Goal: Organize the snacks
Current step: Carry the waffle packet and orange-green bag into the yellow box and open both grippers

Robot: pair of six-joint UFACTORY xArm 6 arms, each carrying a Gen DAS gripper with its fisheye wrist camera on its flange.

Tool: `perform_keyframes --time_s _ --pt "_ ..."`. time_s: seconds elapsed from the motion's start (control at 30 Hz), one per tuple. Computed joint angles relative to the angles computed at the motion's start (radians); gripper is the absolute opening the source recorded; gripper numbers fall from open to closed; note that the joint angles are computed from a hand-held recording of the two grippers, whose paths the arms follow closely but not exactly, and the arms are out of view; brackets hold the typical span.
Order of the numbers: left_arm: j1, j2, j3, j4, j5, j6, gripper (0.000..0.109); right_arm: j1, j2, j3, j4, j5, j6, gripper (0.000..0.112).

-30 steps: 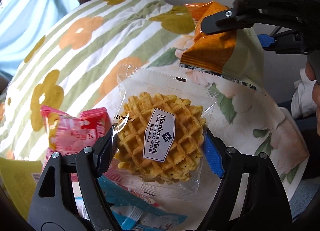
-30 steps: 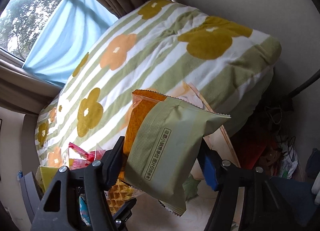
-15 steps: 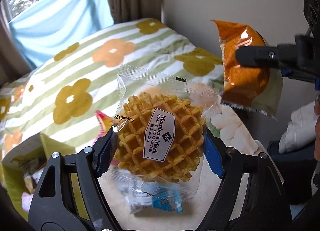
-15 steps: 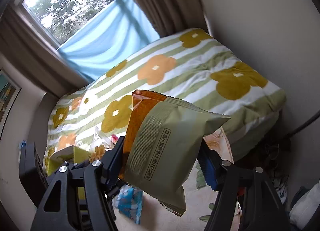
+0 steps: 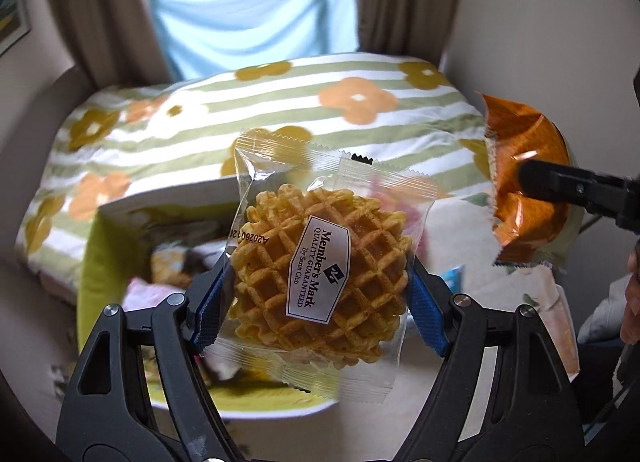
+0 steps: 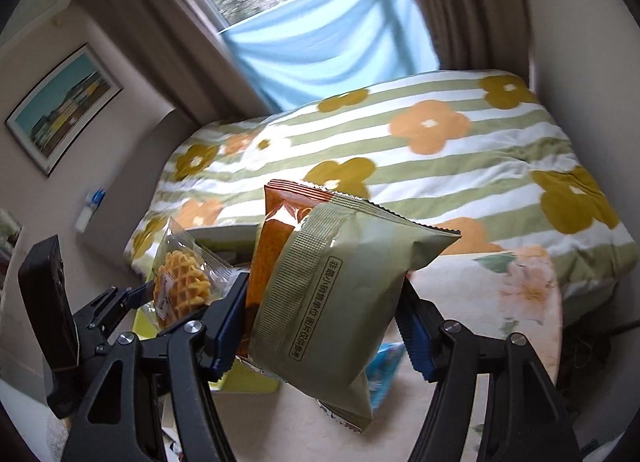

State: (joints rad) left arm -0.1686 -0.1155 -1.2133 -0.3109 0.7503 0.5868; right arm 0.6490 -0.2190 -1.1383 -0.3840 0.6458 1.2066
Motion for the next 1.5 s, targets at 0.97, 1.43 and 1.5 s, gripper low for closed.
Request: perform_keyframes --time_s 0.97,1.43,1.5 --pt "0.323 0.559 -0.627 -0.028 0.299 0.129 0.103 0.135 0.752 -0.856 0.130 0.235 -0.109 0.064" --pt "0.335 0.574 -0.659 -0.024 0.311 0.126 0.103 0.130 0.856 -1.005 0.155 0.301 -0.169 0.070" --pt "0.338 0.571 -0.658 -0.026 0.311 0.126 0.103 0.140 0.868 -1.027 0.109 0.318 -0.170 0.092"
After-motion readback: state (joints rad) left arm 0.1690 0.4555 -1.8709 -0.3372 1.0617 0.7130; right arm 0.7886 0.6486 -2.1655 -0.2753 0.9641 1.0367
